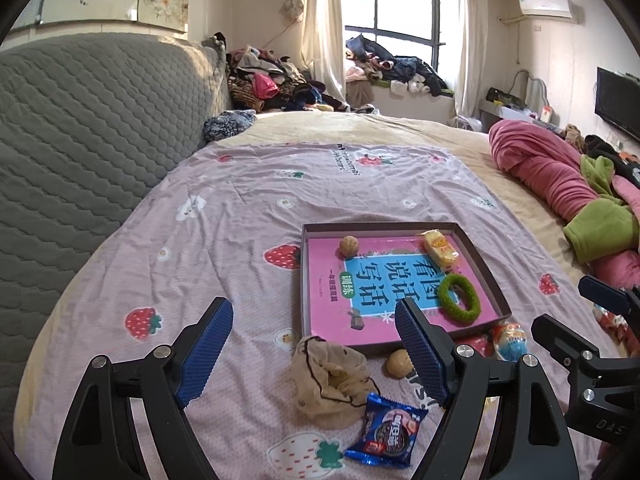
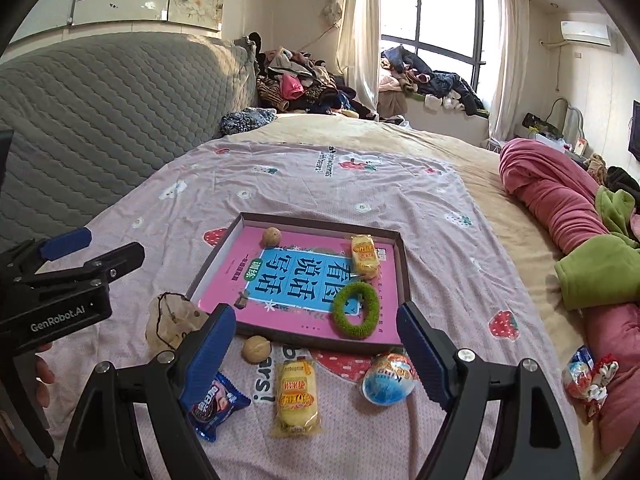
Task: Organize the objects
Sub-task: 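Withdraw both open tools from the tray toward the items on the bed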
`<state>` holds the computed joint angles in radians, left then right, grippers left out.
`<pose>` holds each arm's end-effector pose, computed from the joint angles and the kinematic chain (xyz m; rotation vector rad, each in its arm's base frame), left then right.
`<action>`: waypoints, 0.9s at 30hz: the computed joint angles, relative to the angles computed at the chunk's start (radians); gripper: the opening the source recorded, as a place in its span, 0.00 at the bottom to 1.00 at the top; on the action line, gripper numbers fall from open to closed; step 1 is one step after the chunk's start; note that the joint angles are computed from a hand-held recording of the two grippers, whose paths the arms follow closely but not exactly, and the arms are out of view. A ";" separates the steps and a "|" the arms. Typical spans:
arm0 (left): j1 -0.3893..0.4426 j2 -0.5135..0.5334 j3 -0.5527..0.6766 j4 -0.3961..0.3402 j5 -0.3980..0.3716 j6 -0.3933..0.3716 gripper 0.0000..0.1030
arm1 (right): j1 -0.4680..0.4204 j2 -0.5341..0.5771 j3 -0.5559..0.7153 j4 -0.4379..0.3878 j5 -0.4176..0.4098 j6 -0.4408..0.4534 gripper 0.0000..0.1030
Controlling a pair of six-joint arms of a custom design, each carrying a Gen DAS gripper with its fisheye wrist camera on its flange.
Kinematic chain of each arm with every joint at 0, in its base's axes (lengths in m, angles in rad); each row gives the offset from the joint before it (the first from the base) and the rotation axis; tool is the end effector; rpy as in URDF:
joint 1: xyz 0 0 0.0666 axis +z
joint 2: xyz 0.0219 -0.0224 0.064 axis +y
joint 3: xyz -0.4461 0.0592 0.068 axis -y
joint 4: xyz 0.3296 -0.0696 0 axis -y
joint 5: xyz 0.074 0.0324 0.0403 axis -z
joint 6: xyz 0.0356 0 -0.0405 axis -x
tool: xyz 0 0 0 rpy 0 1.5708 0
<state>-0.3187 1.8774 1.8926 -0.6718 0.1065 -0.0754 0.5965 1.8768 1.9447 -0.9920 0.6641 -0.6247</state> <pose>0.6041 -0.2037 0.4734 0.4948 2.1793 -0.2515 0.5183 0.3249 0.4763 0.2908 2.2395 -0.2027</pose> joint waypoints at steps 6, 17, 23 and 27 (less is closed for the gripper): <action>0.001 -0.031 -0.038 0.004 -0.002 -0.010 0.82 | 0.016 -0.008 -0.013 -0.023 0.014 -0.026 0.80; 0.008 -0.067 -0.106 0.013 -0.004 -0.017 0.82 | 0.037 -0.021 -0.039 -0.039 0.019 -0.051 0.80; 0.011 -0.077 -0.130 0.016 -0.007 -0.022 0.82 | 0.049 -0.017 -0.046 -0.047 0.009 -0.056 0.80; 0.011 -0.081 -0.150 0.019 -0.012 -0.025 0.82 | 0.053 -0.013 -0.052 -0.054 0.003 -0.064 0.80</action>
